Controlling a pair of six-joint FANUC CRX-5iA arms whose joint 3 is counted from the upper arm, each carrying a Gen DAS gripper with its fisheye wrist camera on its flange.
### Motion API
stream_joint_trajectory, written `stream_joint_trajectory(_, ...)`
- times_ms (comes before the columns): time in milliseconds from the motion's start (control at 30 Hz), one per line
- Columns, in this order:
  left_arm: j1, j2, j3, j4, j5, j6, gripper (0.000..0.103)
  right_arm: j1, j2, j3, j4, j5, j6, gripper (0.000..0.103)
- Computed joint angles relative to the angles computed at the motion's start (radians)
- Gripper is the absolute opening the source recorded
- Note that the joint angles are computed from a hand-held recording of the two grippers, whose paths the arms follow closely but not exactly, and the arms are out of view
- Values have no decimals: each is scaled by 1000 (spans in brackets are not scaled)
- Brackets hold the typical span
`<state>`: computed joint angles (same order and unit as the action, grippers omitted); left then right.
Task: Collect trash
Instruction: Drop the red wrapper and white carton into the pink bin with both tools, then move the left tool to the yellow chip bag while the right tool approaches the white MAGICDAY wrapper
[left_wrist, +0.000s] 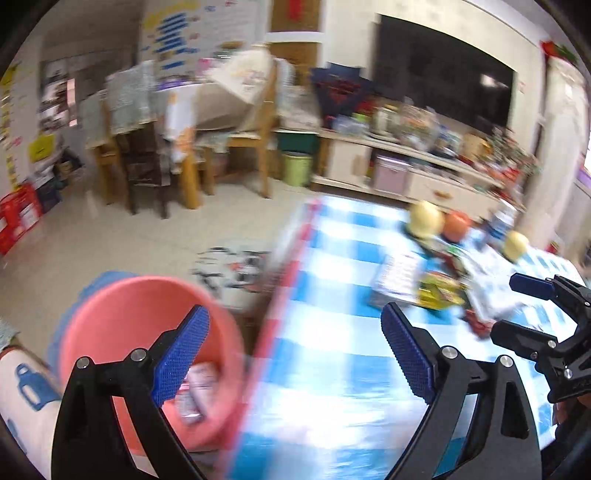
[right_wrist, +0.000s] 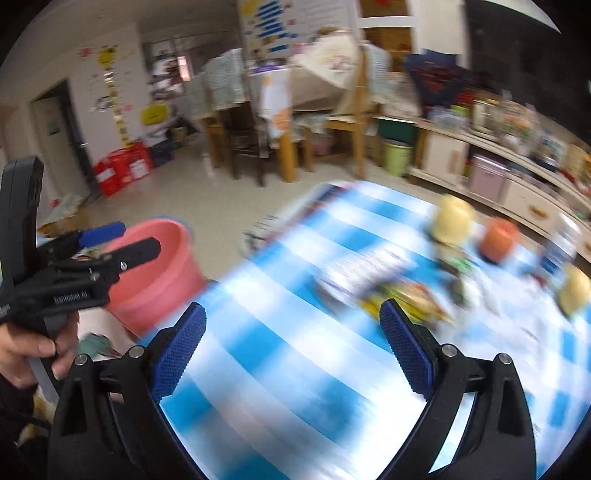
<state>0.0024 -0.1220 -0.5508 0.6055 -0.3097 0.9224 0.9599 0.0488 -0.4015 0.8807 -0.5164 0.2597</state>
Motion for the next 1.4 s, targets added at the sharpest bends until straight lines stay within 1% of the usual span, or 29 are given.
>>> stream_joint_trajectory(100, -102, 53, 23, 17, 36, -9, 94, -23, -105, -141, 69, -40, -104, 96)
stream_joint_trajectory(200, -184, 124, 53, 62, 66, -36, 94, -46, -180, -233, 81, -92, -131, 96)
stream_joint_trajectory(267, -234, 180, 81, 101, 83, -67, 94, -70, -224, -288, 79, -99, -133, 96)
stream_joint_trajectory(300, -248, 209, 112, 60, 79, -31, 94, -85, -243, -311, 73, -97, -126, 96)
stream_joint_trajectory(333, -255, 235, 156, -33, 67, 57, 94, -96, -257, -330, 78, -93, -127, 96)
stream_joint_trajectory(367, -262, 252, 183, -85, 62, 111, 94, -109, -269, -349, 85, -89, -128, 96)
stream_joint_trajectory(467, -289, 312, 236, -94, 73, 142, 94, -159, -289, -400, 116, -59, -139, 97)
stream_joint_trajectory(533, -298, 345, 270, -109, 70, 156, 94, -195, -297, -422, 116, -11, -139, 97)
stream_joint_trajectory(600, -317, 379, 290, -80, 85, 117, 94, -220, -296, -427, 92, 29, -119, 97)
stream_joint_trajectory(667, -329, 412, 318, -89, 87, 103, 94, -225, -285, -413, 59, 33, -84, 97)
stream_joint_trajectory(767, -330, 464, 400, -227, 25, 217, 94, -227, -268, -397, 52, 32, -49, 97)
stream_joint_trajectory(800, -330, 476, 405, -212, 16, 206, 94, -228, -263, -394, 50, 31, -38, 97)
stream_joint_trajectory(833, -331, 483, 399, -175, 16, 175, 94, -222, -257, -385, 34, 22, -25, 97)
stream_joint_trajectory(867, -331, 492, 405, -174, 6, 174, 94, -220, -250, -376, 11, 16, -4, 97)
stream_joint_trajectory(900, -330, 503, 427, -217, -16, 211, 94, -218, -243, -367, -12, 11, 14, 97)
stream_joint_trajectory(933, -329, 513, 444, -227, -40, 219, 94, -218, -237, -359, -32, 8, 30, 97)
stream_joint_trajectory(967, -328, 512, 431, -185, -30, 187, 94, -218, -234, -355, -44, 8, 39, 97)
stream_joint_trajectory(1000, -327, 507, 404, -112, -9, 130, 94, -219, -232, -352, -51, 7, 45, 97)
stream_joint_trajectory(1033, -326, 508, 398, -91, -3, 119, 94, -218, -231, -350, -56, 6, 50, 97)
stream_joint_trajectory(1100, -316, 517, 411, -98, -28, 140, 94, -217, -227, -344, -67, 4, 61, 97)
stream_joint_trajectory(1133, -312, 522, 417, -95, -38, 140, 93, -217, -226, -341, -75, 5, 68, 97)
stream_joint_trajectory(1167, -307, 528, 430, -107, -55, 158, 85, -218, -226, -340, -82, 9, 73, 97)
stream_joint_trajectory(1200, -303, 534, 442, -124, -70, 179, 80, -219, -224, -337, -93, 12, 81, 97)
stream_joint_trajectory(1233, -298, 542, 469, -180, -93, 237, 73, -220, -222, -334, -101, 12, 87, 97)
stream_joint_trajectory(1267, -296, 547, 486, -220, -103, 279, 64, -219, -218, -330, -111, 11, 96, 97)
stream_joint_trajectory(1300, -293, 549, 492, -225, -106, 288, 62, -220, -213, -325, -123, 9, 107, 97)
stream_joint_trajectory(1333, -292, 549, 487, -208, -104, 274, 61, -220, -210, -321, -133, 8, 115, 97)
stream_joint_trajectory(1400, -294, 548, 483, -194, -99, 256, 55, -221, -202, -312, -155, 3, 132, 97)
